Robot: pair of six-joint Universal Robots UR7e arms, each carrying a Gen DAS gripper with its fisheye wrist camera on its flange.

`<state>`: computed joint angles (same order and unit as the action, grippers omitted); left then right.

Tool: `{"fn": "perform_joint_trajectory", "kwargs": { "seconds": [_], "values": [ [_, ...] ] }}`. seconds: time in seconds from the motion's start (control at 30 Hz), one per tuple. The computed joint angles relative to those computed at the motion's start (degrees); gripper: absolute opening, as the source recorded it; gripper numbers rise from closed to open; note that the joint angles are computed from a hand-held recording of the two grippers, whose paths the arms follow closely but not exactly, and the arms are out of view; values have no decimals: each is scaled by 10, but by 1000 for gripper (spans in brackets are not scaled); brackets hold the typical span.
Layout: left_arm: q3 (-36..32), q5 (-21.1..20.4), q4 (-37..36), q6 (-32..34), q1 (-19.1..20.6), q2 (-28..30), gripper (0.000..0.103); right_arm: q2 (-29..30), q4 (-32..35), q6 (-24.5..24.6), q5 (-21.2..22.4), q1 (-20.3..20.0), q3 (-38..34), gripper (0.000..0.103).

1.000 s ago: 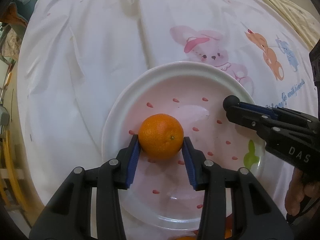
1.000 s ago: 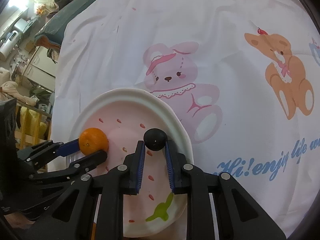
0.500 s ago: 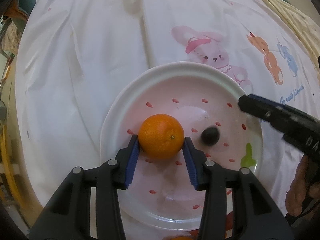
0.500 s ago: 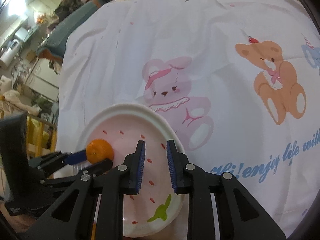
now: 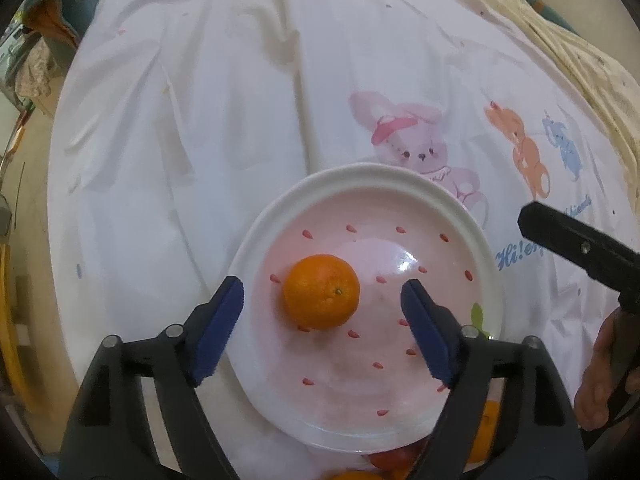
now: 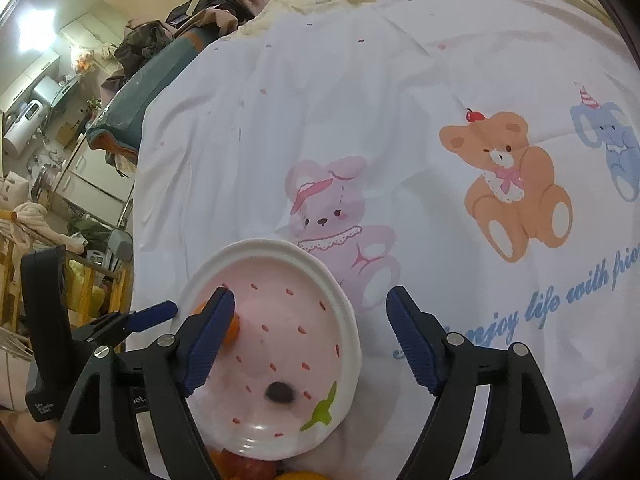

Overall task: Organize fruits
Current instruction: 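Release the plum onto the pink plate with the right gripper while the left releases the tangerine there, then withdraw both open grippers from the plate back toward the fruit cluster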

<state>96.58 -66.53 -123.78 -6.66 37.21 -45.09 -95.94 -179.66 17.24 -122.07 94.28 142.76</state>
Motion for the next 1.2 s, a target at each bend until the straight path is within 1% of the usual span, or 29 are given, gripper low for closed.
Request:
{"fn": "perform_joint_trajectory", "kwargs": {
  "seconds": [0.03,0.07,0.1,0.17,0.27,0.33,0.4,0.43,0.53,0.57,0.67,0.7,0.77,0.87,0.93,1.0,1.07,1.1,1.13,1.2],
  "values": [
    [5,-1,1,-4,-1,-6,87,-2,2,4,-2,3,0,87],
    [4,-6,3,-8,0,-9,89,-2,2,7,-9,9,1,90],
    [5,-14,4,-9,1,-13,90,2,-14,6,-20,17,3,91],
    [12,-13,-2,-11,-4,-17,90,11,-44,0,-40,32,7,97],
    [27,-16,-19,-12,-13,-30,90,22,-63,-2,-85,62,5,98],
    [36,-14,-30,-15,-18,-41,90,15,-45,10,-110,82,2,98],
    [46,-12,-37,-20,-23,-55,90,7,-33,17,-120,95,2,98],
    [51,-14,-41,-21,-25,-63,90,4,-32,20,-134,107,4,98],
    [65,-8,-44,-22,-31,-83,90,-6,0,53,-178,139,8,98],
    [70,-6,-46,-23,-33,-90,90,-12,2,60,-182,148,13,98],
    [82,-3,-43,-35,-37,-107,90,-30,52,106,-203,177,18,98],
    [84,-5,-37,-41,-38,-113,90,-31,62,116,-212,190,20,98],
    [90,-11,-30,-47,-40,-124,90,-35,99,152,-235,212,18,98],
    [103,-15,-26,-55,-45,-144,90,-44,148,218,-259,238,21,98],
    [111,-18,-25,-62,-47,-155,90,-59,174,262,-261,250,29,98],
    [117,-18,-19,-69,-50,-165,90,-74,231,316,-272,266,30,98],
    [125,-21,-19,-74,-51,-177,90,-83,304,368,-290,284,25,98],
    [130,-21,-18,-78,-53,-184,90,-86,331,387,-295,290,23,98],
    [133,-21,-16,-82,-54,-189,90,-90,382,424,-303,300,18,98],
    [141,-23,-10,-90,-55,-198,90,-94,441,467,-308,312,13,98]
  ]
}}
